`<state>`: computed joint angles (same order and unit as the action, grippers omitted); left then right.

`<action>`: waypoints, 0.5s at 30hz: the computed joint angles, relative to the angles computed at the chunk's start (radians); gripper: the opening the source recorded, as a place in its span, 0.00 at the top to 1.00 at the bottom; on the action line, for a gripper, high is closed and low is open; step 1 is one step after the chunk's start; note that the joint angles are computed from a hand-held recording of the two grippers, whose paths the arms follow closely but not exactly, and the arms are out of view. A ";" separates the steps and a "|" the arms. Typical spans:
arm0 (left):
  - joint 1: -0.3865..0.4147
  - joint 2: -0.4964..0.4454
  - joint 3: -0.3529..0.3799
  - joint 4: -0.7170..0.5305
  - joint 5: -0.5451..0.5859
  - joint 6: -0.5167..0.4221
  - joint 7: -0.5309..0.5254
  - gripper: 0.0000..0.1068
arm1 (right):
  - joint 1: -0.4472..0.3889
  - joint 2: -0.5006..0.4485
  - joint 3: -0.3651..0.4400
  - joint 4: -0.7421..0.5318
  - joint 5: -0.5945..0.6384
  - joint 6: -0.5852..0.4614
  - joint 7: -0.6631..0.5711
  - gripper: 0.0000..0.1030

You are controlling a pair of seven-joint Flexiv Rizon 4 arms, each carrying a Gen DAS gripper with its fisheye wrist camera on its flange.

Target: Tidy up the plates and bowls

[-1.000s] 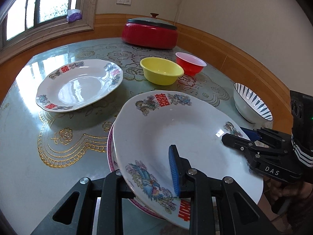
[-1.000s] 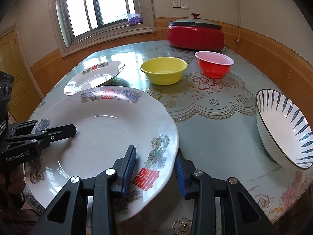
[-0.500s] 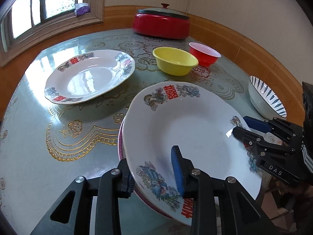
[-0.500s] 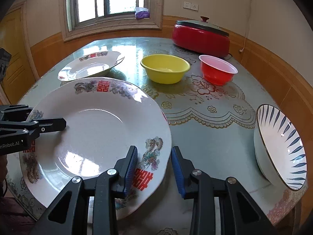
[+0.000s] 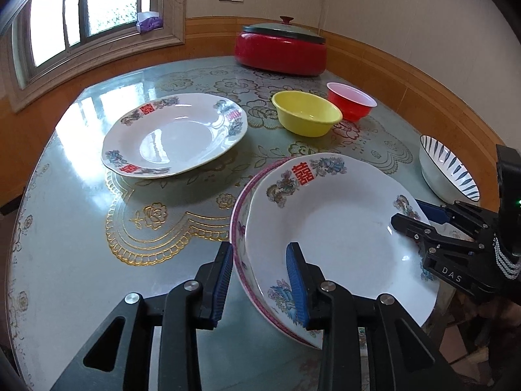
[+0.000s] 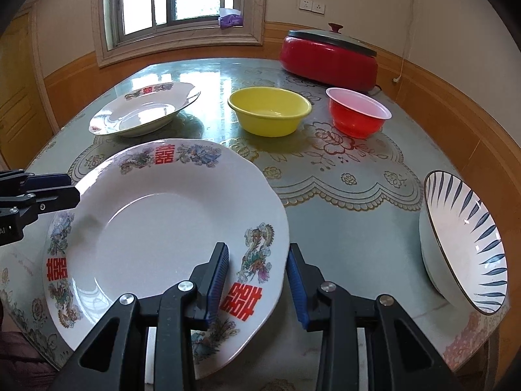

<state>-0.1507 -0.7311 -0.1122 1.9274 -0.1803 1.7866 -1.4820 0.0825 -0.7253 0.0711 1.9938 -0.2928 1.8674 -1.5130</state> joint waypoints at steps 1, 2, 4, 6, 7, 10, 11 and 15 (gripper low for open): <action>-0.009 0.001 0.013 0.003 -0.007 0.007 -0.008 0.68 | 0.024 0.002 -0.021 0.002 0.012 0.004 0.000 0.64; -0.008 0.002 0.015 0.006 -0.012 0.010 -0.015 0.68 | 0.062 0.004 -0.057 0.006 0.031 0.008 -0.002 0.64; 0.000 0.004 0.011 0.012 -0.017 0.013 -0.027 0.65 | 0.117 0.003 -0.107 0.006 0.065 0.013 -0.002 0.64; -0.020 0.005 0.036 0.015 -0.026 0.021 -0.039 0.61 | 0.173 -0.002 -0.157 0.007 0.102 0.027 -0.005 0.63; -0.034 0.005 0.051 0.017 -0.030 0.030 -0.044 0.59 | 0.211 -0.009 -0.193 0.010 0.123 0.043 -0.016 0.62; -0.055 0.005 0.077 0.021 -0.040 0.040 -0.051 0.55 | 0.296 -0.027 -0.267 0.010 0.185 0.068 -0.047 0.58; -0.055 0.007 0.077 0.023 -0.042 0.041 -0.053 0.53 | 0.306 -0.028 -0.275 0.009 0.198 0.067 -0.053 0.58; -0.048 0.014 0.073 0.038 -0.042 0.060 -0.063 0.43 | 0.315 -0.022 -0.278 0.011 0.221 0.056 -0.072 0.58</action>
<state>-0.1983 -0.7172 -0.0394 1.9657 -0.2223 1.8467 -1.5446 0.3978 -0.7468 -0.2064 2.0052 -0.0719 1.9238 -1.5850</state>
